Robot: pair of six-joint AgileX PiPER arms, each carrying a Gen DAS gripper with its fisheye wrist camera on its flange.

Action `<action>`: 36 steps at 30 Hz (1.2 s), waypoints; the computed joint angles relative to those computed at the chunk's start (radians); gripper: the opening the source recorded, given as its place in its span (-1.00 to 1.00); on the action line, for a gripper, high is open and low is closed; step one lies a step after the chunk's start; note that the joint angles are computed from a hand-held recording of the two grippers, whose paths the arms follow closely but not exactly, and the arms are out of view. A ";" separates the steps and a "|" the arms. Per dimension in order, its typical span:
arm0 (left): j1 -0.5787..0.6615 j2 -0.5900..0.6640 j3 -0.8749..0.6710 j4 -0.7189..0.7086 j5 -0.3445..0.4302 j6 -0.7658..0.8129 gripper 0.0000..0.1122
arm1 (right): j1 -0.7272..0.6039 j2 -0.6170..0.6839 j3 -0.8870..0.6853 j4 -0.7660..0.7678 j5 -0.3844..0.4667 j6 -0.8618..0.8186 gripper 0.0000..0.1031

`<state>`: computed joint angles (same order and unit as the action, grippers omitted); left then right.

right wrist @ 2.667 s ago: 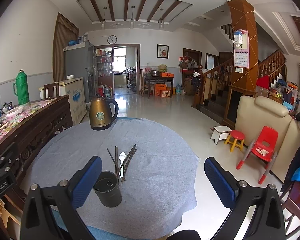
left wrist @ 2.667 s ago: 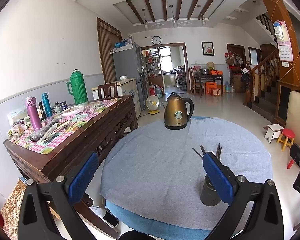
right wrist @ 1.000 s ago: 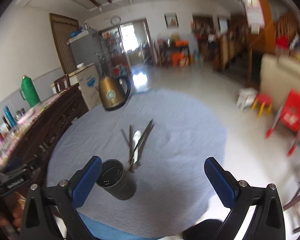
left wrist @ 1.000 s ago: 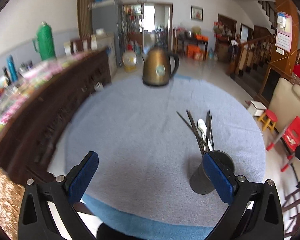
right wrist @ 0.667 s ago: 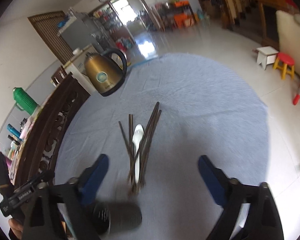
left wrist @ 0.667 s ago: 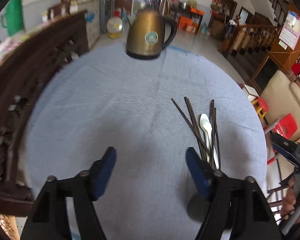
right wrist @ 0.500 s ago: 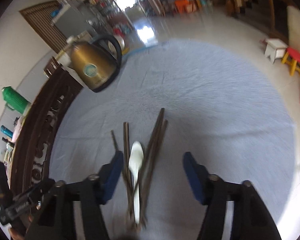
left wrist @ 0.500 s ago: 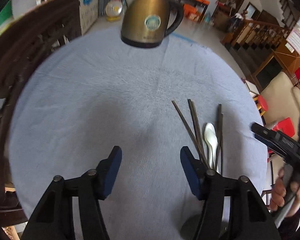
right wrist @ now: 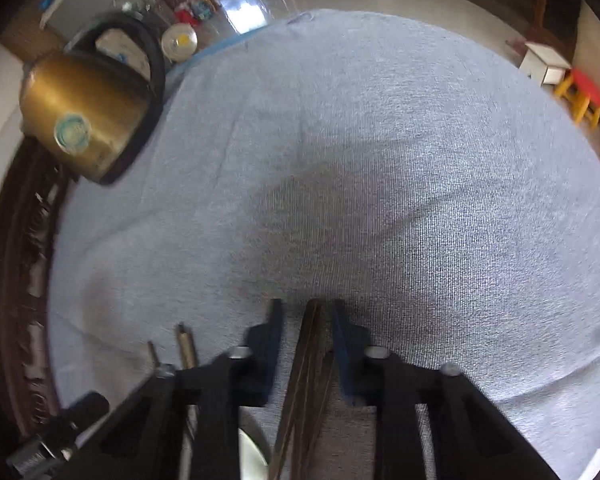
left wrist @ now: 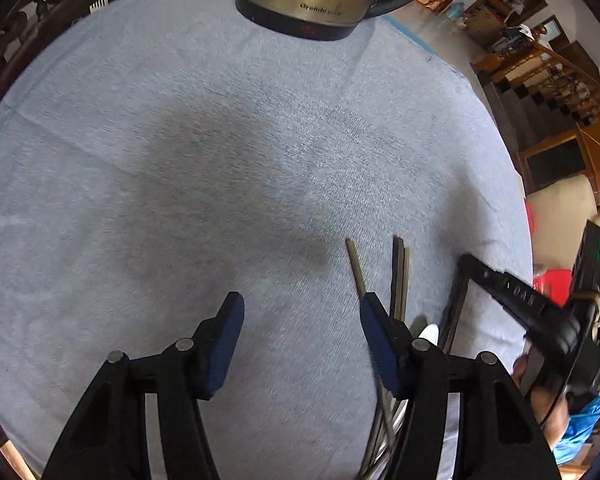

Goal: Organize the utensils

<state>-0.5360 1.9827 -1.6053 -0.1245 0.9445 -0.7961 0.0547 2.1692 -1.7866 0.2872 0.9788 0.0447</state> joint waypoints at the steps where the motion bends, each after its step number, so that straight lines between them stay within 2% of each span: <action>1: 0.001 0.017 -0.022 -0.003 0.011 0.003 0.09 | 0.005 -0.004 0.006 -0.006 -0.008 -0.010 -0.80; 4: 0.007 0.067 -0.078 -0.051 0.025 0.015 0.00 | -0.003 -0.062 0.102 0.040 -0.105 -0.067 -0.82; 5: 0.010 0.085 -0.098 -0.074 0.029 0.019 -0.07 | -0.020 -0.088 0.150 0.103 -0.142 -0.134 -0.83; 8: 0.008 0.125 -0.143 -0.089 0.023 -0.003 -0.07 | -0.070 -0.166 0.266 0.271 -0.194 -0.308 -0.84; 10: -0.006 0.139 -0.170 -0.058 0.015 -0.044 -0.07 | -0.116 -0.220 0.346 0.412 -0.199 -0.455 -0.84; 12: -0.015 0.158 -0.200 -0.043 0.015 -0.059 -0.12 | -0.152 -0.271 0.414 0.488 -0.206 -0.541 -0.84; 13: -0.026 0.168 -0.223 -0.013 0.027 -0.082 -0.23 | -0.181 -0.290 0.441 0.553 -0.187 -0.600 -0.84; 14: -0.028 0.173 -0.232 -0.015 0.034 -0.079 -0.52 | -0.205 -0.307 0.456 0.602 -0.157 -0.638 -0.84; 15: -0.030 0.188 -0.255 -0.012 0.046 -0.079 -0.67 | -0.222 -0.317 0.474 0.638 -0.145 -0.669 -0.84; 17: -0.052 0.211 -0.301 0.043 0.080 -0.097 -0.89 | -0.258 -0.351 0.512 0.696 -0.122 -0.720 -0.84; 21: -0.099 0.204 -0.312 0.146 0.101 -0.141 -0.92 | -0.300 -0.464 0.609 0.753 -0.111 -0.789 -0.84; 25: -0.148 0.057 -0.140 0.264 0.008 -0.210 -0.93 | -0.329 -0.616 0.724 0.789 -0.128 -0.872 -0.84; 30: -0.252 -0.203 0.074 0.491 -0.010 -0.373 -0.93 | -0.354 -0.880 0.881 0.841 -0.181 -0.935 -0.86; 33: -0.383 -0.361 0.178 0.684 0.049 -0.532 -0.93 | -0.372 -1.048 0.967 0.868 -0.202 -0.946 -0.86; 36: -0.531 -0.421 0.202 0.858 0.141 -0.679 -0.93 | -0.366 -1.208 1.030 0.848 -0.240 -0.902 -0.86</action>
